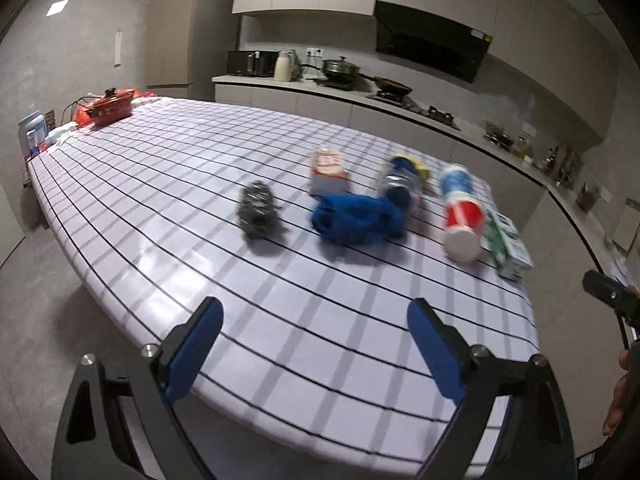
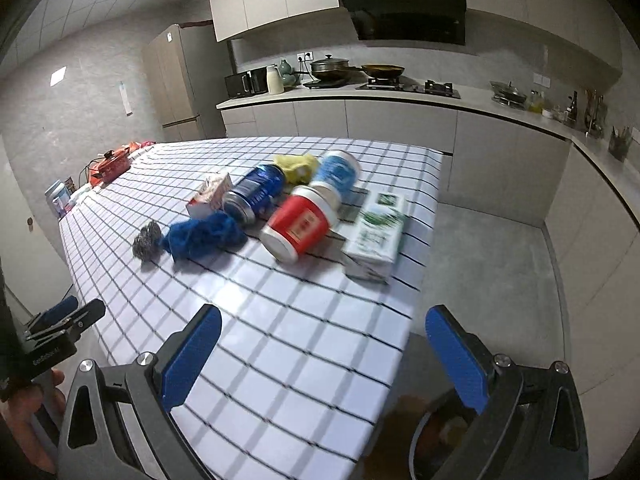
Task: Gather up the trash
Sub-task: 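Move the left tool to the steel wool while the right tool approaches the red paper cup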
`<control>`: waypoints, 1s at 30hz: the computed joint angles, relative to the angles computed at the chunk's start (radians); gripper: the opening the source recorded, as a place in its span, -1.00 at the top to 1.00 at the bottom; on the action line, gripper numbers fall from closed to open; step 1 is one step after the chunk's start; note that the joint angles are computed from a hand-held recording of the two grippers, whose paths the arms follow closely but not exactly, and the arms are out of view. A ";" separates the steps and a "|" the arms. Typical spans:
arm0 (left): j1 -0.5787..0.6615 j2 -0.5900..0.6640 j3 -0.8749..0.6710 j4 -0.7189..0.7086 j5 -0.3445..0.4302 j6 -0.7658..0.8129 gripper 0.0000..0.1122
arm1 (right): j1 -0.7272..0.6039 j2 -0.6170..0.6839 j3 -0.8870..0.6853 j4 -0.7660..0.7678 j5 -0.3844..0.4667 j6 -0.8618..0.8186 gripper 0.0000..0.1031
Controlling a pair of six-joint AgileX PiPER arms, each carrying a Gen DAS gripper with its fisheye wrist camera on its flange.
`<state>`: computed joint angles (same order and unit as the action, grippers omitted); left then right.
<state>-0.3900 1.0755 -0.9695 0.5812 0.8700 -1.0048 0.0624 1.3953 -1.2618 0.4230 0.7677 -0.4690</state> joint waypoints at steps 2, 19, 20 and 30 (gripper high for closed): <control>0.113 0.017 -0.002 -0.069 -0.066 0.108 -0.67 | 0.060 0.033 -0.029 -0.057 -0.031 0.088 -0.98; 0.436 0.261 -0.116 -0.348 -0.254 0.542 -0.67 | 0.316 0.378 -0.330 -0.478 -0.064 0.607 -0.78; 0.444 0.274 -0.124 -0.356 -0.258 0.555 -0.67 | 0.321 0.400 -0.351 -0.495 -0.061 0.622 -0.78; 0.485 0.383 -0.198 -0.373 -0.252 0.609 -0.67 | 0.357 0.552 -0.486 -0.631 -0.005 0.745 -0.71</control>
<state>0.0947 1.4588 -1.1672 0.2086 0.6180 -0.3957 0.4194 1.9474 -1.7480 -0.2084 0.7626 0.2757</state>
